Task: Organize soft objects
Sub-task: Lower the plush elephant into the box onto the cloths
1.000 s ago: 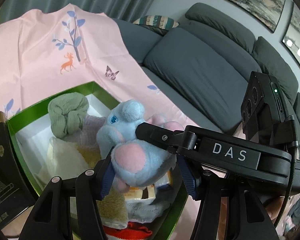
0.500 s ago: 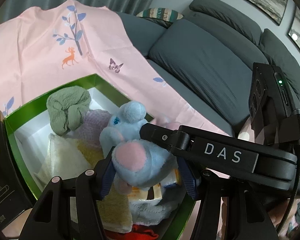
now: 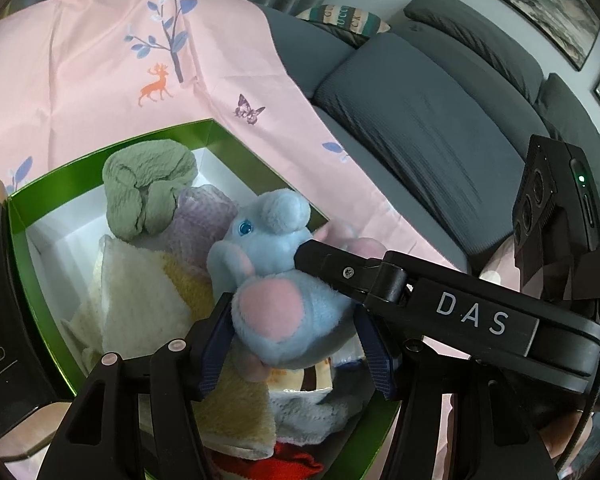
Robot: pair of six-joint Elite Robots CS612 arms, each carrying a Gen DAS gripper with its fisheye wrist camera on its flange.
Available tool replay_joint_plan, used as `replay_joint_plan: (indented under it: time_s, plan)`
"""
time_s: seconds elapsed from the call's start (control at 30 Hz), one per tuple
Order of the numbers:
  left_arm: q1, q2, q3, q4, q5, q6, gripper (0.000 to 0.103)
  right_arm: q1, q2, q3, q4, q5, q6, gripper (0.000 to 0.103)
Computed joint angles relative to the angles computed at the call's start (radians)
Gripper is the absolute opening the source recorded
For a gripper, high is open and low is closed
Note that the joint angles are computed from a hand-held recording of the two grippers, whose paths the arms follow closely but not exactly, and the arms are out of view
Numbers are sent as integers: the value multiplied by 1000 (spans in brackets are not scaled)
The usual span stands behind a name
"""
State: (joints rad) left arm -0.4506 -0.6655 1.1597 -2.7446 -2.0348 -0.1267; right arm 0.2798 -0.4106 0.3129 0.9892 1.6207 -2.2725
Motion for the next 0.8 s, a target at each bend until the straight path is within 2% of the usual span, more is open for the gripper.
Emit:
replay_joint_plan:
  time_s: [0.37, 0.53, 0.7, 0.8]
  plan:
    - [2, 0, -5, 42, 4, -29, 60, 0, 19, -30, 21, -8, 6, 43]
    - [2, -5, -1, 57, 19, -35, 63, 1, 22, -37, 27, -7, 3, 43]
    - [-1, -25, 22, 55, 54, -19, 63, 6, 21, -41, 35, 5, -15, 48]
    - [-10, -45, 46, 30, 108, 4, 63, 10, 25, -56, 48, 25, -23, 53]
